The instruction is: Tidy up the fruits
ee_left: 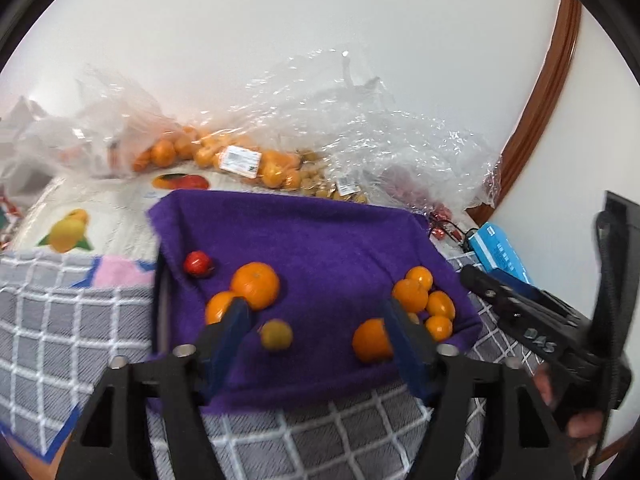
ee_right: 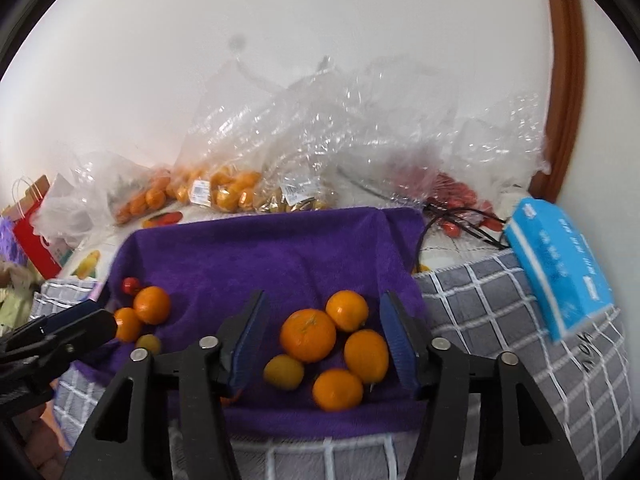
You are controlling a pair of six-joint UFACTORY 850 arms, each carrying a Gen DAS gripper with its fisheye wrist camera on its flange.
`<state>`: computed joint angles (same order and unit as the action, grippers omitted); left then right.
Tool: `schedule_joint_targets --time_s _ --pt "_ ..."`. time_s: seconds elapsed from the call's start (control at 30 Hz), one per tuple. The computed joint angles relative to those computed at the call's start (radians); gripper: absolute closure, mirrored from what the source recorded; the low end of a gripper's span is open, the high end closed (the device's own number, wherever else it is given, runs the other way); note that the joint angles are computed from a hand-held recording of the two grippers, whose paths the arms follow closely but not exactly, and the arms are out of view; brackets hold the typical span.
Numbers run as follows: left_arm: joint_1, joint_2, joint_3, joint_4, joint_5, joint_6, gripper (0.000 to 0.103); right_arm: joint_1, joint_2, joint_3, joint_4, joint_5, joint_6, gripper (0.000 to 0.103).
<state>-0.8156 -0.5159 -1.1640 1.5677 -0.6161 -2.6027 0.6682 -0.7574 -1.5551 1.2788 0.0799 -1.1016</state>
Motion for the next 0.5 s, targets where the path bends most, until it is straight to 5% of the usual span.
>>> schedule_joint_targets --time_s 0.13,0.43,0.5 --pt "-0.055 0.034 0.019 -0.098 -0.084 0.069 0.026 0.022 0.097 0.107 0.119 0.018 -0.088 0.044" --pt "-0.19 0.087 0.017 -0.277 -0.257 0.214 0.022 0.069 0.327 0.374 -0.196 0.078 0.281 0.033" --pt "-0.217 0.087 0.005 -0.309 -0.301 0.235 0.02 0.086 0.372 0.426 -0.239 0.128 0.333 0.021"
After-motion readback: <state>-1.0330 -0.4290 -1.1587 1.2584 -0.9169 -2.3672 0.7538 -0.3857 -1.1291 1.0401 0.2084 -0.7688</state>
